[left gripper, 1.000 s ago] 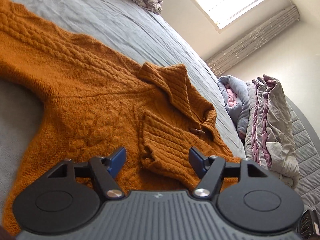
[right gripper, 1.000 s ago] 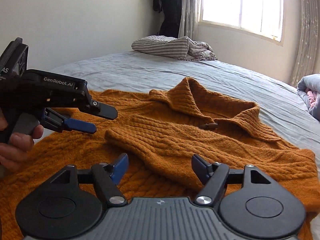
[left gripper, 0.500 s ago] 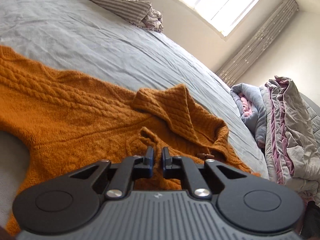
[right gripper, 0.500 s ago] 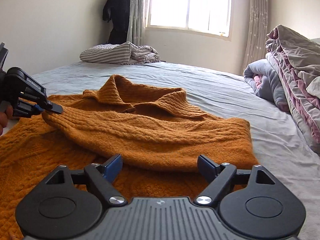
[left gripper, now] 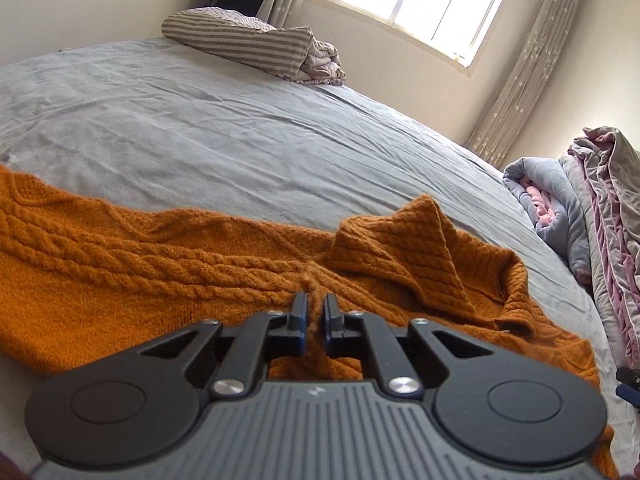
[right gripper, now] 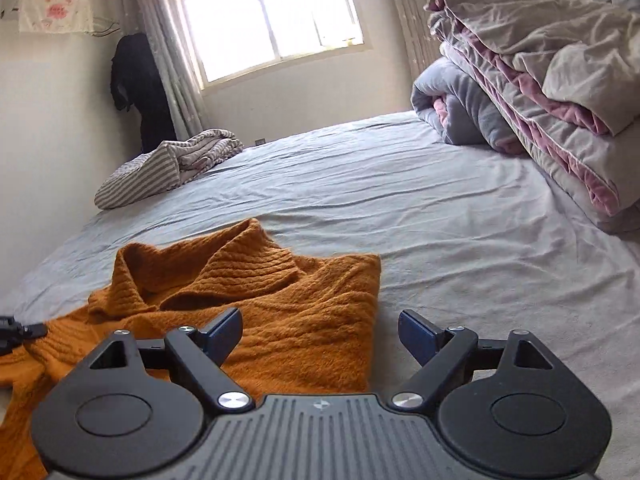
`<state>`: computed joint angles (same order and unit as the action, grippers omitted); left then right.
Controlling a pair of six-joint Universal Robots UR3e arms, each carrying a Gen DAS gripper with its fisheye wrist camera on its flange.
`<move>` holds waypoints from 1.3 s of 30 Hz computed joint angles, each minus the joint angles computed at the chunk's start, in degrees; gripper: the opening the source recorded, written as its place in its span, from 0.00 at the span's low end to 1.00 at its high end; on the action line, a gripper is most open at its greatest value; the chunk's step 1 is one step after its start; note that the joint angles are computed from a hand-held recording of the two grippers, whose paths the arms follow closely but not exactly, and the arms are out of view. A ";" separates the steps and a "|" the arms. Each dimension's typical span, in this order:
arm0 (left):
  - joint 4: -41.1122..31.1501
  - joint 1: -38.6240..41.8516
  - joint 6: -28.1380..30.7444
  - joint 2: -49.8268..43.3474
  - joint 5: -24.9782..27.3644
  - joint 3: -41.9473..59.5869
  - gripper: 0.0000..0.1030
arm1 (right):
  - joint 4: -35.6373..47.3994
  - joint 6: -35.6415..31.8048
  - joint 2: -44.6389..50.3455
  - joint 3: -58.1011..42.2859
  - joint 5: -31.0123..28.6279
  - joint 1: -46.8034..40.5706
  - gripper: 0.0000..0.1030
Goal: Fold small clothes
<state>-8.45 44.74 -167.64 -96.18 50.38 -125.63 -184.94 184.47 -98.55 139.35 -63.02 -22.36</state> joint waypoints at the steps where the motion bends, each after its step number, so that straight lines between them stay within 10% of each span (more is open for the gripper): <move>1: 0.98 -0.12 0.17 -0.62 0.18 -0.28 0.05 | 0.91 0.88 3.04 -2.24 0.16 -0.56 0.64; 4: 3.50 1.53 0.64 -1.43 -2.78 -2.12 0.05 | 3.11 5.94 11.42 -7.60 -0.10 -0.47 0.47; 6: 4.58 3.66 1.82 -1.15 -6.54 -3.54 0.05 | 0.99 7.16 14.42 -7.75 4.07 -1.20 0.17; 9: 3.46 6.45 3.02 -2.17 -12.57 -3.18 0.05 | -9.40 9.19 15.63 -5.92 -0.79 1.60 0.05; 14: -2.73 0.06 7.56 -3.70 -0.92 1.99 0.15 | -2.22 8.29 17.89 -12.93 -16.19 9.96 0.05; 16: 1.23 0.85 7.37 -1.18 -0.23 -1.28 0.16 | -1.09 6.40 16.43 -13.66 -18.63 12.00 0.10; 23: -1.09 12.46 10.48 13.59 -1.33 -11.14 0.79 | -2.63 -0.90 3.29 -4.18 -20.05 13.40 0.61; 32: -12.60 23.27 9.74 18.89 5.24 -7.33 0.99 | 2.24 -0.78 -6.21 -0.47 -28.10 22.61 0.87; 39: -1.89 23.01 0.43 6.90 15.92 -0.99 0.99 | 3.68 2.17 -8.82 1.51 -35.27 29.50 0.94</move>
